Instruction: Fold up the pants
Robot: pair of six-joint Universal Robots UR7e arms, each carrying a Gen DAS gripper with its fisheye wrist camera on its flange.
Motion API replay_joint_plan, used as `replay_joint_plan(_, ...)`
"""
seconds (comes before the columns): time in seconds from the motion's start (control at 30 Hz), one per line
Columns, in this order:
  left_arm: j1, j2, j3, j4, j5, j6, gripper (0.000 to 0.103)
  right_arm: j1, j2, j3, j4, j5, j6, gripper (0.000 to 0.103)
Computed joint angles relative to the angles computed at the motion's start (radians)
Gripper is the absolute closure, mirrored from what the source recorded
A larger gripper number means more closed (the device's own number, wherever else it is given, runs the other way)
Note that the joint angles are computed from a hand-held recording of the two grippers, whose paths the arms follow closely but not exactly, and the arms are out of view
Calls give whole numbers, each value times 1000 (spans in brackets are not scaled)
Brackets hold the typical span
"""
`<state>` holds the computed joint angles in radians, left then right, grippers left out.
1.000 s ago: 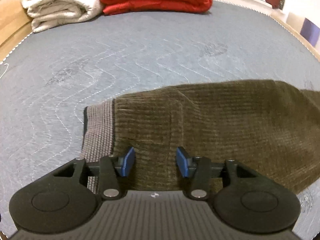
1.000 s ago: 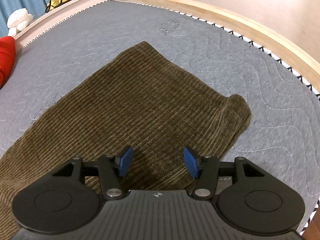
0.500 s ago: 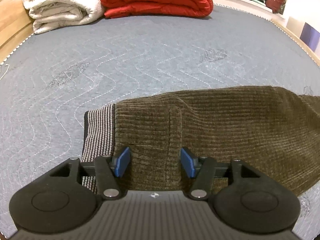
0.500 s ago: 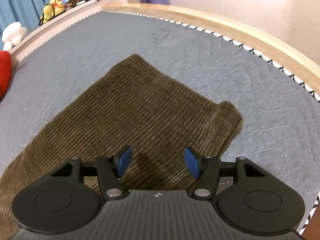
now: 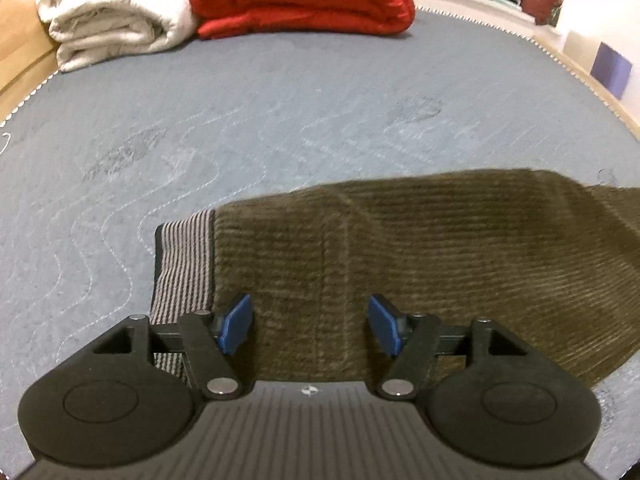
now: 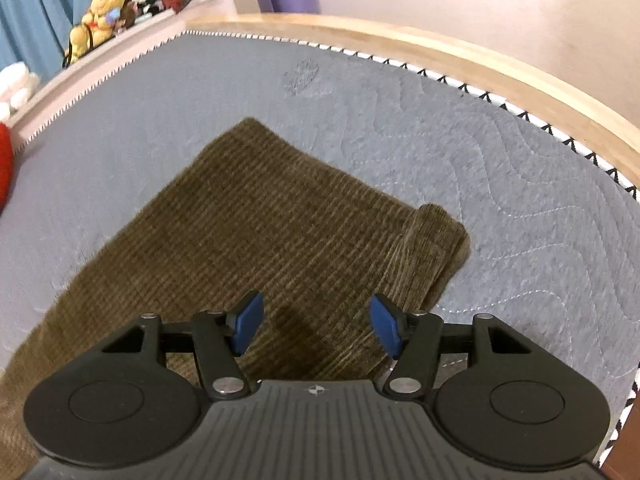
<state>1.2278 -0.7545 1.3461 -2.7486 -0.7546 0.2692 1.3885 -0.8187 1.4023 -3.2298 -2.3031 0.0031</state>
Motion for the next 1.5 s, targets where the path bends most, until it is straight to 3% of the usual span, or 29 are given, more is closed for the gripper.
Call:
replay_joint_plan(0.3,-25,11,-3,-19,-45,9,31,-19,-33,52,-160,25,-1,41)
replay_joint_plan(0.43,-39,27,-13,-12,-73,19,31,-45,-64,92,-227,45,15,35)
replay_joint_plan(0.6,-52,47,-20,-6,-98,46,29,-94,-119,156,-216,98,105,31)
replay_joint_plan(0.77,-58,64,-27,1,-103,69,26,-155,-159,205,-184,235,237,31)
replay_joint_plan(0.83,-58,68,-29,1,-100,75,26,-169,-155,204,-169,275,258,32)
replay_joint_plan(0.93,-57,71,-33,2,-93,74,26,-170,-128,179,-183,271,242,33)
replay_joint_plan(1.03,-56,74,-34,-2,-89,74,26,-168,-112,160,-189,277,220,50)
replay_joint_plan(1.1,-56,77,-35,-7,-86,80,26,-158,-94,137,-184,234,203,63)
replay_joint_plan(1.17,-56,81,-36,-5,-80,83,26,-153,-87,133,-198,239,191,80)
replay_joint_plan(1.2,-56,81,-36,-3,-80,84,26,-150,-87,135,-210,243,194,83)
replay_joint_plan(1.27,-57,82,-34,-3,-81,89,26,-125,-72,125,-266,228,143,84)
replay_joint_plan(1.33,-58,84,-34,-4,-82,96,26,-88,-56,117,-349,247,24,85)
replay_joint_plan(1.43,-59,86,-33,-5,-84,100,26,-21,-28,127,-486,358,-220,85)
replay_joint_plan(1.5,-59,87,-34,-4,-84,99,26,19,-16,156,-528,482,-358,85)
